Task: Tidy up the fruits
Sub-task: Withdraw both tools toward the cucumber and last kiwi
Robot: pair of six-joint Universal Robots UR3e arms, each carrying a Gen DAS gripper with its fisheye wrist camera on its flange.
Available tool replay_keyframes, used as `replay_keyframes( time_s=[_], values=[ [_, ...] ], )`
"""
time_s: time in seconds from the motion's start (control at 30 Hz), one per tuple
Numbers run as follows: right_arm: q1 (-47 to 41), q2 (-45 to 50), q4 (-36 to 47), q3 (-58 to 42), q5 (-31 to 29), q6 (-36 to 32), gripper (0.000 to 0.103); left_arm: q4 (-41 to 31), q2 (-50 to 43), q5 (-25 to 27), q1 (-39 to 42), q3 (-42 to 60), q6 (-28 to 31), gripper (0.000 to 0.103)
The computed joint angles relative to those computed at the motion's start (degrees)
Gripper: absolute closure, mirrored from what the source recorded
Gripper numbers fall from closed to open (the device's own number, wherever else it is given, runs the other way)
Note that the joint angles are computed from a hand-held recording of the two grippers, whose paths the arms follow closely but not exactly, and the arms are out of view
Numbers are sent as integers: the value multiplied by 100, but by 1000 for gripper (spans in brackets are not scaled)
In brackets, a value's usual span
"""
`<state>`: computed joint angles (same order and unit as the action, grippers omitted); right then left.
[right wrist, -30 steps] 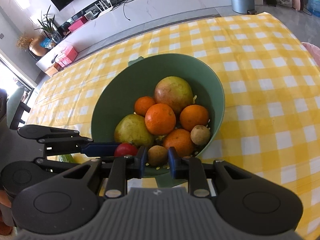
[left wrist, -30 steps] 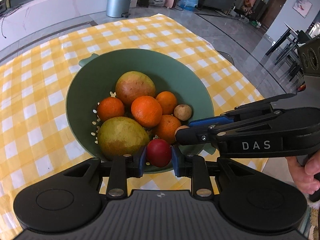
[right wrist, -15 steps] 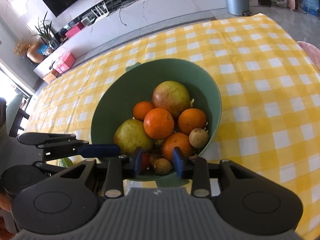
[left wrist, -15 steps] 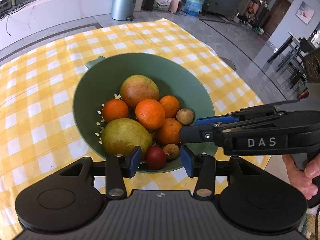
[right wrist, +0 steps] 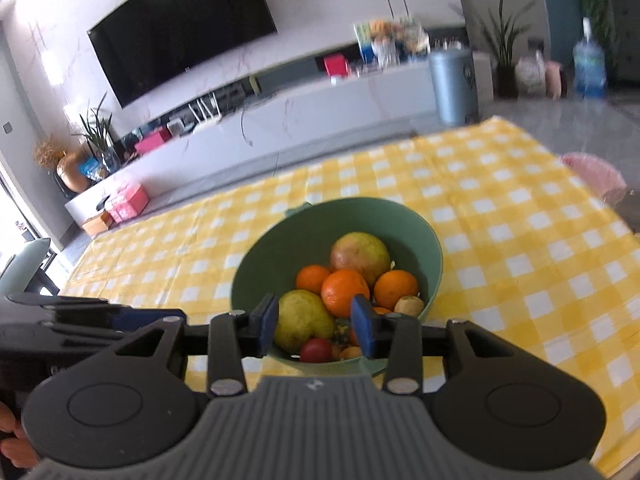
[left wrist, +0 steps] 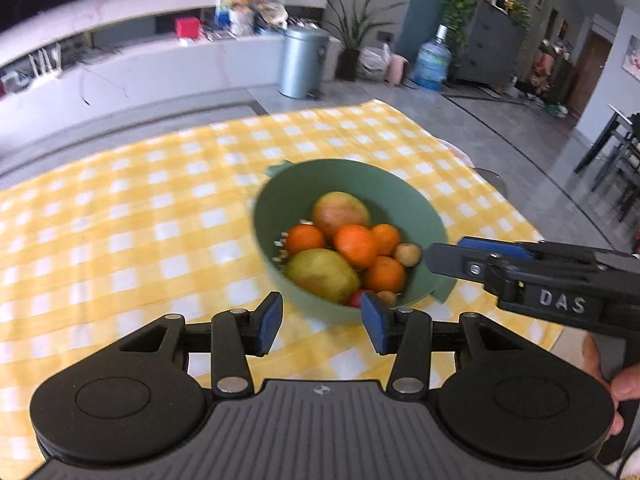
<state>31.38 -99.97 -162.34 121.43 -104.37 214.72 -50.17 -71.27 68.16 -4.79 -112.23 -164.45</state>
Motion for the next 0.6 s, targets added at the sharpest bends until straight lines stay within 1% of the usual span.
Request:
replay_keyframes(
  time_s=[0.03, 0.17, 0.23, 0.3, 0.33, 0.4, 0.47, 0.57, 0.6],
  values=[
    [291, 112, -126, -38, -309, 134, 65, -24, 196, 18, 67, -113, 45, 49],
    [1186, 599, -548, -252, -1162, 542, 65, -156, 901, 88, 389, -528, 125, 49],
    [1637, 965, -826, -416, -1614, 613, 65, -228, 1282, 92, 630, -772, 114, 49],
    [1989, 1326, -1026, -591, -1962, 638, 65, -381, 1681, -46, 982, -1039, 186, 49],
    [2090, 1477, -1140, -639, -2023, 652, 65, -489, 1851, -113, 1158, -1158, 245, 49],
    [2179, 1725, -1244, -718, -1961, 671, 65, -667, 2027, -88, 1376, -1321, 203, 49],
    [2230, 1937, -1191, -820, -1924, 684, 65, -958, 2274, -190, 1689, -1486, 278, 49],
    [2337, 2316, -1123, -1037, -2047, 607, 65, -1223, 2497, -221, 1988, -1710, 293, 49],
    [2341, 2435, -1121, -1106, -2038, 578, 65, -1431, 2647, -324, 2194, -1784, 400, 49]
  ],
)
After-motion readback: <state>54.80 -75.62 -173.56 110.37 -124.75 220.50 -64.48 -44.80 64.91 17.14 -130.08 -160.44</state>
